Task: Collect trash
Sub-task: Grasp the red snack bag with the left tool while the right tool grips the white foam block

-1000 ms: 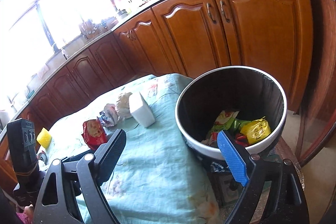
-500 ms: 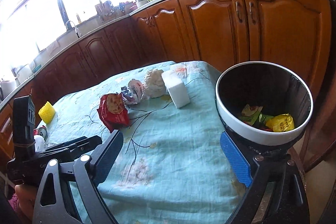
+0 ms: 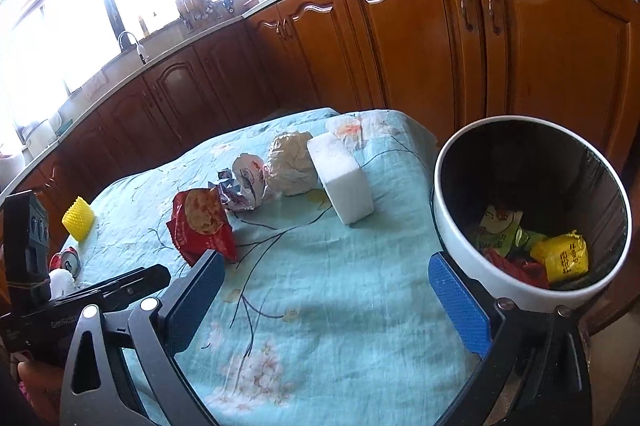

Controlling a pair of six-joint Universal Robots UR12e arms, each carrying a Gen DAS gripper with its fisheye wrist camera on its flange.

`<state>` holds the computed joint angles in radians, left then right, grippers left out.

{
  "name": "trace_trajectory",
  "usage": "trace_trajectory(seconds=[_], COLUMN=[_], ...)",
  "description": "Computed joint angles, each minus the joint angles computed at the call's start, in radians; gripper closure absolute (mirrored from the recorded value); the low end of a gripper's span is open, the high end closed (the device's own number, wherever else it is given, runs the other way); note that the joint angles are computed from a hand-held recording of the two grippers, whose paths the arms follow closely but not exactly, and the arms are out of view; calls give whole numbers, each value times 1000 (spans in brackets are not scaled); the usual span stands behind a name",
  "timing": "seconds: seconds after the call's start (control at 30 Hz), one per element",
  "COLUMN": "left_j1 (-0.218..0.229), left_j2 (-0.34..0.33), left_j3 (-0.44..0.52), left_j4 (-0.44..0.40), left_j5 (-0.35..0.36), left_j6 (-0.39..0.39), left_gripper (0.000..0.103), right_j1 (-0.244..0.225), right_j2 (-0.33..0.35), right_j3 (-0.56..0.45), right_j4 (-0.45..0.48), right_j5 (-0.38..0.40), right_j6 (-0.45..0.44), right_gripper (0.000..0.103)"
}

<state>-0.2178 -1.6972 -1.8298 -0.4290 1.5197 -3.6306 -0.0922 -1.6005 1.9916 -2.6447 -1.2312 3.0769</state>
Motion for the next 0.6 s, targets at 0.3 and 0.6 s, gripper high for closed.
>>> trace_trajectory(seconds=[0.3,0.6], left_j1=[16,19], left_j2=[-56,-84], left_j3=[55,74], left_j4=[-19,-14], left_j5=[-18,-43], left_j6=[8,47], left_gripper=[28,69], right_j1=[30,28], right_j2=[108,122], right_j3=[-97,-108], right_j4=[35,68], right_j5=[-61,-40], right_j6=[-68,-80], right_gripper=[30,71])
